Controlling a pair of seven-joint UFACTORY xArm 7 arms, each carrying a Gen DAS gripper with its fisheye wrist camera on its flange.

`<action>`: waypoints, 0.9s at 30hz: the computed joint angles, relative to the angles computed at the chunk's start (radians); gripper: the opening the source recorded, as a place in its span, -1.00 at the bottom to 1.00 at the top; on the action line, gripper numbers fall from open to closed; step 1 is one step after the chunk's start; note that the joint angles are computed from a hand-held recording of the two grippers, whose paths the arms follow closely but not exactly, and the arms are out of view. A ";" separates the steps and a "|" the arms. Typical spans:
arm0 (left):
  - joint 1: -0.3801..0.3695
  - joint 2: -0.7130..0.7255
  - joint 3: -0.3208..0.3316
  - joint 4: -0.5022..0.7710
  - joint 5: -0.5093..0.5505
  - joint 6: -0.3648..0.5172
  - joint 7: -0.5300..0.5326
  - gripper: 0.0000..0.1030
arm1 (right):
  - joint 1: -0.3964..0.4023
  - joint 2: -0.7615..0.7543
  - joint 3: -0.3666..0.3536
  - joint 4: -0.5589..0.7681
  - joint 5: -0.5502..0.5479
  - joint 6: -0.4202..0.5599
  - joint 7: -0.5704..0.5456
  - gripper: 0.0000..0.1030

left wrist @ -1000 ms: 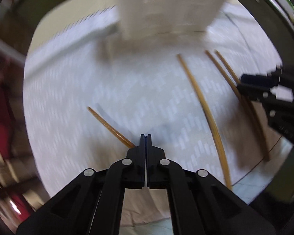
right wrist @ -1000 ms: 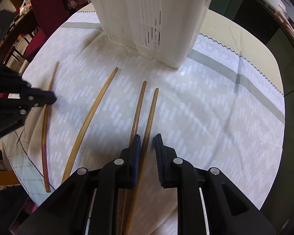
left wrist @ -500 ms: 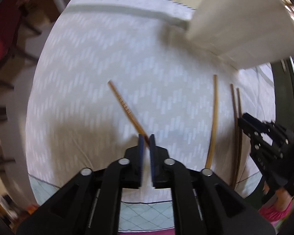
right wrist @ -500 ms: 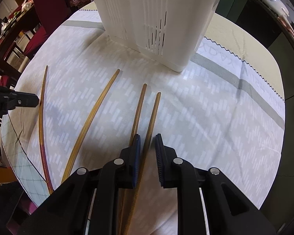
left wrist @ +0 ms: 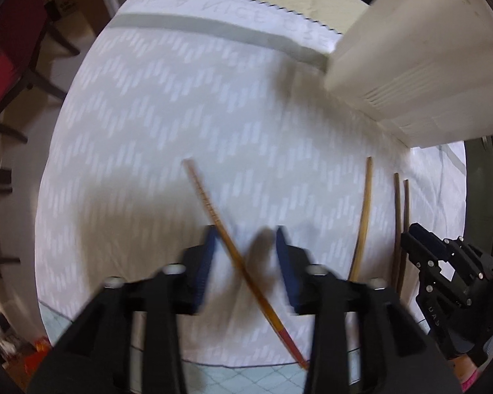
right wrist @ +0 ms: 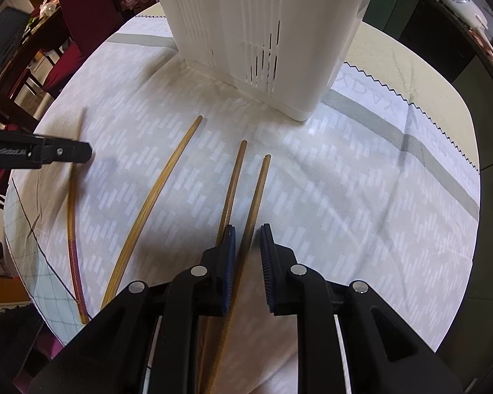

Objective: Organize utensils
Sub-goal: 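Grasp a wooden chopstick with the left gripper while the right gripper approaches another, then close the right gripper on a wooden chopstick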

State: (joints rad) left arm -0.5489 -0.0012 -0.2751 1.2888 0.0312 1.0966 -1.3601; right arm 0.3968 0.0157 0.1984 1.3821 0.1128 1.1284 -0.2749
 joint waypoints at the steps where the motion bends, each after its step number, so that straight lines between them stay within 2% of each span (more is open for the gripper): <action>1: 0.001 0.025 0.001 0.034 0.008 0.010 0.016 -0.73 | -0.001 0.002 -0.001 0.003 0.003 0.004 -0.003 -0.68; 2: -0.001 0.047 0.001 0.058 0.015 0.015 0.044 -0.81 | -0.001 0.005 -0.001 0.007 0.005 0.008 -0.006 -0.68; 7: -0.042 0.160 0.001 0.204 0.056 0.076 0.169 -0.87 | 0.002 0.013 0.001 0.017 -0.006 0.013 -0.003 -0.68; 9: -0.067 0.222 0.003 0.290 0.074 0.130 0.231 -0.87 | 0.003 0.021 0.001 0.030 -0.005 0.028 0.007 -0.66; 14: -0.107 0.292 0.031 0.388 0.075 0.197 0.258 -0.85 | 0.012 0.034 0.005 0.053 -0.037 0.052 0.029 -0.63; 18: -0.143 0.399 0.054 0.536 0.081 0.265 0.247 -0.85 | 0.015 0.031 0.005 0.045 -0.033 0.044 0.045 -0.63; 19: -0.149 0.405 0.061 0.542 0.081 0.259 0.253 -0.85 | 0.014 0.030 0.005 0.044 -0.032 0.041 0.047 -0.65; 22: -0.158 0.324 0.058 0.422 0.064 0.244 0.228 -0.85 | 0.010 0.027 0.000 0.035 -0.028 0.028 0.059 -0.84; 27: -0.150 0.279 0.048 0.362 0.069 0.194 0.227 -0.88 | -0.014 -0.011 -0.014 0.007 0.034 0.001 0.047 -0.87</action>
